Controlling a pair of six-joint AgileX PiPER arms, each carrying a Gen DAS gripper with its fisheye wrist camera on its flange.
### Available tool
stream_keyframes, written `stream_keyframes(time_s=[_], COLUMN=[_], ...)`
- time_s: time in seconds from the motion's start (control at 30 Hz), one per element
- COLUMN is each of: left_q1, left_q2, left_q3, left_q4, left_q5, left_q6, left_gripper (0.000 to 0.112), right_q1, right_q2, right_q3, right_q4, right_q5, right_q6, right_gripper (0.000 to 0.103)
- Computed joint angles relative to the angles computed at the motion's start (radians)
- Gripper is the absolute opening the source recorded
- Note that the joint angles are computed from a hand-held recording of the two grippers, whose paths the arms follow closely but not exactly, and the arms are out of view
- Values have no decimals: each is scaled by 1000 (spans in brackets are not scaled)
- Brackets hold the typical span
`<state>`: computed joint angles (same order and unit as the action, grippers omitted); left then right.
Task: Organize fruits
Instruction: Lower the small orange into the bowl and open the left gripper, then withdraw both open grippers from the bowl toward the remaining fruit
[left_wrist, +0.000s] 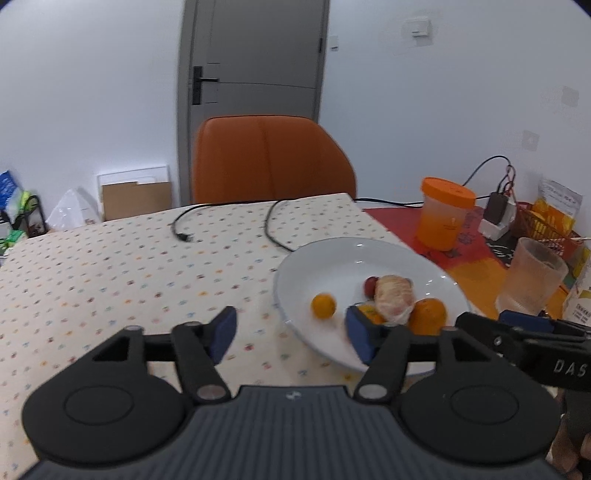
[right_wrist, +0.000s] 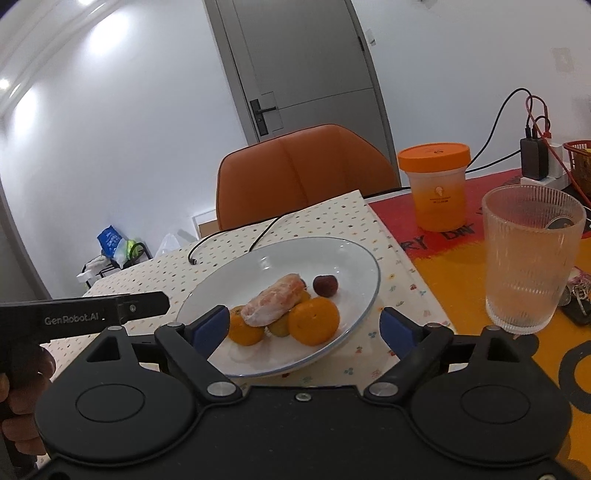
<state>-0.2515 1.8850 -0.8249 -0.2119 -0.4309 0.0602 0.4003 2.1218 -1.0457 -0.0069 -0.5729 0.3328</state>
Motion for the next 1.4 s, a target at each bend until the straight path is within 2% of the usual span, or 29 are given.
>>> stream_keyframes(time_s=[0.13, 0.33, 0.57, 0.6, 0.73, 1.1, 1.27, 1.4], left_q1=[18, 67, 141, 154, 217, 403, 513, 590], left_q2=[-31, -91, -170, -179, -218, -309, -316, -304], left_q3=[55, 136, 243, 256, 298, 389, 419, 428], left_q4=[-49, -27, 26, 38, 76, 279, 450, 550], left_q5=[-33, -56, -101, -104, -95, -108, -133, -158], left_q6=[43, 13, -25, -30, -35, -176, -289, -347], left_gripper=[80, 83, 87, 87, 87, 87, 87, 87], right_q1=[18, 57, 124, 133, 165, 248, 281, 304], right_q2=[3, 0, -14, -15, -17, -19, -17, -2], right_q3=[5, 12, 18, 18, 14, -7, -28, -73], right_q4=[9, 38, 150, 169, 205, 279, 296, 336], right_q5=[-14, -12, -4, -4, 4, 29, 51, 102], right_q6=[15, 9, -79, -94, -118, -181, -200, -241], right_gripper=[91, 95, 100, 103, 103, 103, 103, 103])
